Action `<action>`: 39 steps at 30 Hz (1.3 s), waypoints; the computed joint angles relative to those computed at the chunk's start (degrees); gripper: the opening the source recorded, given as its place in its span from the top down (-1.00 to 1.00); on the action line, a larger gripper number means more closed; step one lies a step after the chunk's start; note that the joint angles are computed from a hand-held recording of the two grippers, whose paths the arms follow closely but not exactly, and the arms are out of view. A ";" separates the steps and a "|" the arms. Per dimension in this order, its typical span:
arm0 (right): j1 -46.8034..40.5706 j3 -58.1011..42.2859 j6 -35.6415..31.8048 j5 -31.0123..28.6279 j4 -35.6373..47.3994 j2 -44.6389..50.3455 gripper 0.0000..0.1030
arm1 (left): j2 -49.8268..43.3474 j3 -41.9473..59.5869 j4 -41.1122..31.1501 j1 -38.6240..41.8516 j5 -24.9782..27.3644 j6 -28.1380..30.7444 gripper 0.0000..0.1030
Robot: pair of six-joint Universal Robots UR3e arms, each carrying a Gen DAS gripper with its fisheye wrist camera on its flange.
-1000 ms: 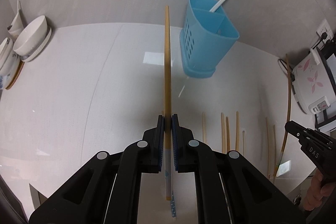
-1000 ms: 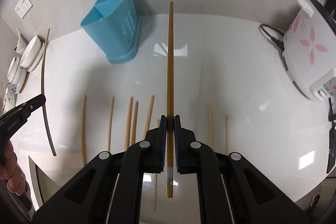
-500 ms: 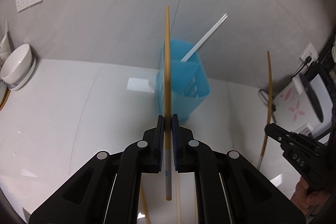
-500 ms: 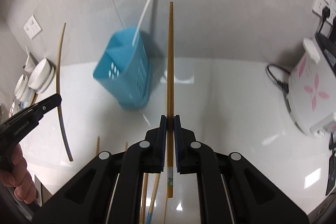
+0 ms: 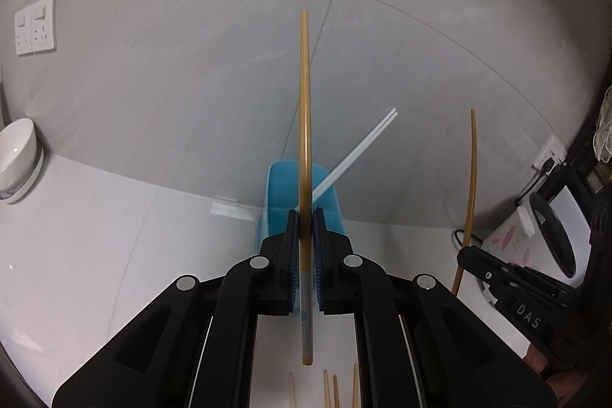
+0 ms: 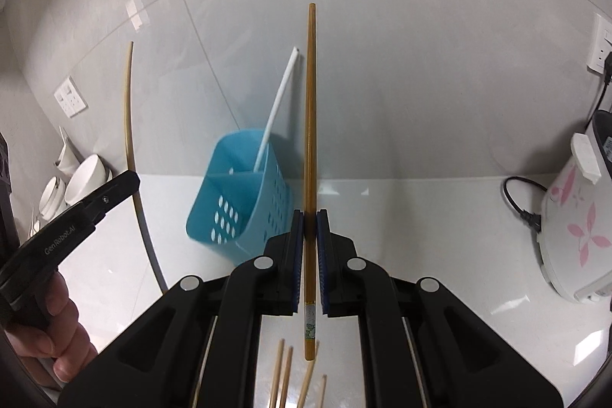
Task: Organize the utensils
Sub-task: 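Lift both held chopsticks and carry them toward the blue utensil holder, then lower the left tool's chopstick into the holder and open the left tool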
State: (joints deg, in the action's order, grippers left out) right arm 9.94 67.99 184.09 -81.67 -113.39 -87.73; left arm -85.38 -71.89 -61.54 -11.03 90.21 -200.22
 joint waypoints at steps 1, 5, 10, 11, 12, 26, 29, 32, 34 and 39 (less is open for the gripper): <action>-0.06 -0.43 0.20 0.27 -0.53 0.58 0.88 | -0.53 0.16 1.34 -0.06 0.01 0.01 0.87; 0.17 -1.66 0.51 0.19 -2.46 2.36 0.88 | -2.20 -1.64 9.90 -1.43 2.59 1.09 0.87; -0.02 -1.22 0.69 1.02 -3.74 2.53 0.88 | -5.52 -3.43 20.66 -2.69 4.63 3.58 0.87; 0.07 -1.16 0.48 0.98 -3.75 2.75 0.88 | -6.54 -3.12 21.48 -2.94 4.95 3.99 0.87; 0.08 -1.01 0.37 0.95 -3.95 2.85 0.88 | -7.31 -2.99 22.25 -3.15 5.37 4.09 0.87; -0.21 1.05 0.48 1.62 -5.98 3.29 0.88 | -14.43 -4.68 27.69 -4.25 6.32 5.43 0.87; 0.09 1.12 0.35 1.50 -6.18 3.70 0.88 | -14.89 -5.19 26.94 -3.90 5.44 5.38 0.87; 0.34 0.77 0.41 1.37 -6.15 4.20 0.88 | -15.56 -5.41 26.25 -3.99 5.16 5.43 0.87; 0.35 0.73 0.39 1.40 -6.18 4.24 0.88 | -16.03 -5.21 25.40 -4.14 5.30 5.52 0.87; 0.36 0.82 0.18 1.42 -6.33 4.31 0.88 | -15.67 -7.07 25.05 -3.95 4.83 6.14 0.86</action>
